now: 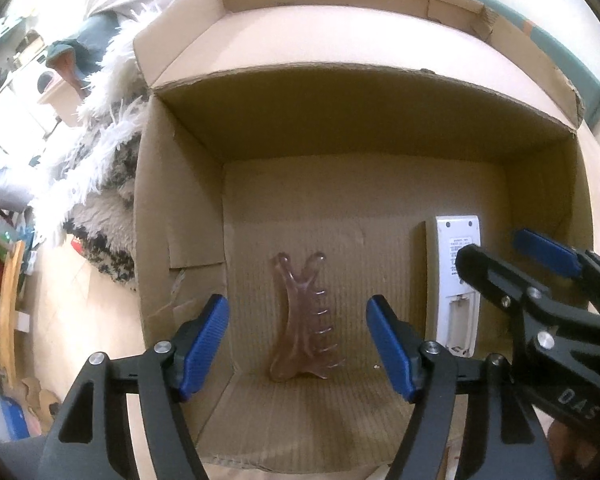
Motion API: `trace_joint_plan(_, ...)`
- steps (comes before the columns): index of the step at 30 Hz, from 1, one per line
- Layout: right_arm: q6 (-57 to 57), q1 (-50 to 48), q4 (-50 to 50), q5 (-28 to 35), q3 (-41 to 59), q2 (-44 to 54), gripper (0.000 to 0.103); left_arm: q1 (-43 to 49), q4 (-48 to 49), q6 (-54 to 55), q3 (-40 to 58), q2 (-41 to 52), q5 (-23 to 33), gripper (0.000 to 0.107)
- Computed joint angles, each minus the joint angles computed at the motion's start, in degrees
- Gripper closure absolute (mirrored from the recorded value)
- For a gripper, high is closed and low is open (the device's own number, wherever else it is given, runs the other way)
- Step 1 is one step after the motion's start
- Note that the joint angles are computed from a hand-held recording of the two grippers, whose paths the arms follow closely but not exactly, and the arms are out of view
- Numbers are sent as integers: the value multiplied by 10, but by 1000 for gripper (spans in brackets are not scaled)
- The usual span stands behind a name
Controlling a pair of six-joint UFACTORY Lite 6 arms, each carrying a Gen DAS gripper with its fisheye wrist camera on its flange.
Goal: Organize rigid objects
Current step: 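Open both tools and withdraw them from the box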
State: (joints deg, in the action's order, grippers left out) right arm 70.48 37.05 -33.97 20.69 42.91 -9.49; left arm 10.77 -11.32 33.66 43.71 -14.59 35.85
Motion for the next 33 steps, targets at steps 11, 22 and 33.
trace_joint_plan(11, 103, 26, -80, -3, 13, 7, 21, 31, -56, 53, 34, 15, 64, 38)
trace_joint_plan(22, 166, 80, -122, 83, -7, -88, 21, 112, -104, 128, 87, -19, 186, 38)
trace_joint_plan(33, 149, 197, -29, 242, -10, -217, 21, 263, -138, 236, 125, -58, 294, 38)
